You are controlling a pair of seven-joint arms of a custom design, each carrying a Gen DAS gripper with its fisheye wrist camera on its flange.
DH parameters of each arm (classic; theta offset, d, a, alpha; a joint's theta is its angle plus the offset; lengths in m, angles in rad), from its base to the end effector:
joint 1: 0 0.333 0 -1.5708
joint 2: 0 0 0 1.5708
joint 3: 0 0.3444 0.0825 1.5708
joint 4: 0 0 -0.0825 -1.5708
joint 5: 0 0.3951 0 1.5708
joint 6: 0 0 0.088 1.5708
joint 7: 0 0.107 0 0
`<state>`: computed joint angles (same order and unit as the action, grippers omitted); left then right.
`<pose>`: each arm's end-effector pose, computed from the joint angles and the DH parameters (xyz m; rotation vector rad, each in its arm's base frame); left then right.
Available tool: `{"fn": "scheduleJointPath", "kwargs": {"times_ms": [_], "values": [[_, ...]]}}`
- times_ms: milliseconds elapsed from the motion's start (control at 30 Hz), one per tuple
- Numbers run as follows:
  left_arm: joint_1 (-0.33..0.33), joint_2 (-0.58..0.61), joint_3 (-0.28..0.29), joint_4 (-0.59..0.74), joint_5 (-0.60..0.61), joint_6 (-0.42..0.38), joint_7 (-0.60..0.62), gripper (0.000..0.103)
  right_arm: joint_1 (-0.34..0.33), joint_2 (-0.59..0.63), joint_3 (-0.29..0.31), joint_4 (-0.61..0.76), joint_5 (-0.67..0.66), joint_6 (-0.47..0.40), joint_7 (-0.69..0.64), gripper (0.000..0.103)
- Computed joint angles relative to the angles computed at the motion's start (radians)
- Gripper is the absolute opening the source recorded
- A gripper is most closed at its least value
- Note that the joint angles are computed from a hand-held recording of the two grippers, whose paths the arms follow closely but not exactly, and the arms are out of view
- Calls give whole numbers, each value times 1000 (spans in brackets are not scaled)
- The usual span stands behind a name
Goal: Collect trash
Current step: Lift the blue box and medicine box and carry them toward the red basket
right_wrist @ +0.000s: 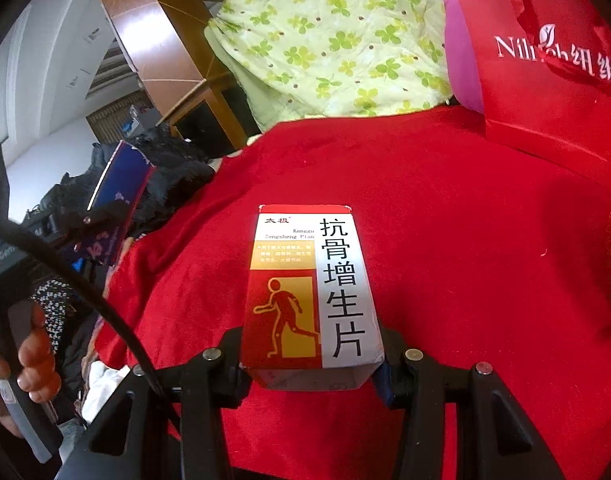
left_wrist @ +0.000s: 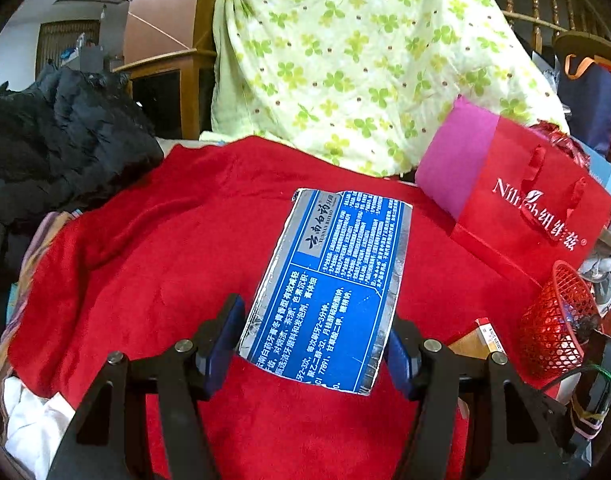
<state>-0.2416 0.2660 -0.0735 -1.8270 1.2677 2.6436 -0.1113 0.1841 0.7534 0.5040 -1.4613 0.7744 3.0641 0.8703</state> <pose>0.6358 -0.2292 0.4579 -1.8985 1.2890 -0.7869 0.6993 0.3621 0.3642 -1.7558 1.2294 -0.1126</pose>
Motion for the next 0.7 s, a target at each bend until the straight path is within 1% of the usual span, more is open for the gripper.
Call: {"fn": "scheduleJointPath", "kwargs": {"times_ms": [67,200,267,333,433,533,600,700], "values": [[-9,-25,-2,-23,18,-13,-23,66,-26,-17,38,-30,17,24,-27,50],[-9,-63,-20,-58,40,-32,-40,66,-113,-37,159,-82,68,75,-108,50],[-6,-76,-28,-68,58,-36,-47,66,-144,-41,203,-98,79,96,-134,50],[-1,-84,-33,-74,70,-39,-56,66,-162,-41,231,-104,81,106,-141,50],[8,-93,-37,-86,99,-34,-88,67,-161,-41,232,-102,73,102,-129,50],[15,-96,-43,-96,106,-37,-101,67,-140,-43,206,-95,57,91,-108,50],[16,-100,-46,-102,107,-51,-106,67,-132,-43,197,-93,53,86,-100,50],[12,-112,-53,-113,130,-77,-121,67,-135,-41,201,-94,52,89,-103,50]]}}
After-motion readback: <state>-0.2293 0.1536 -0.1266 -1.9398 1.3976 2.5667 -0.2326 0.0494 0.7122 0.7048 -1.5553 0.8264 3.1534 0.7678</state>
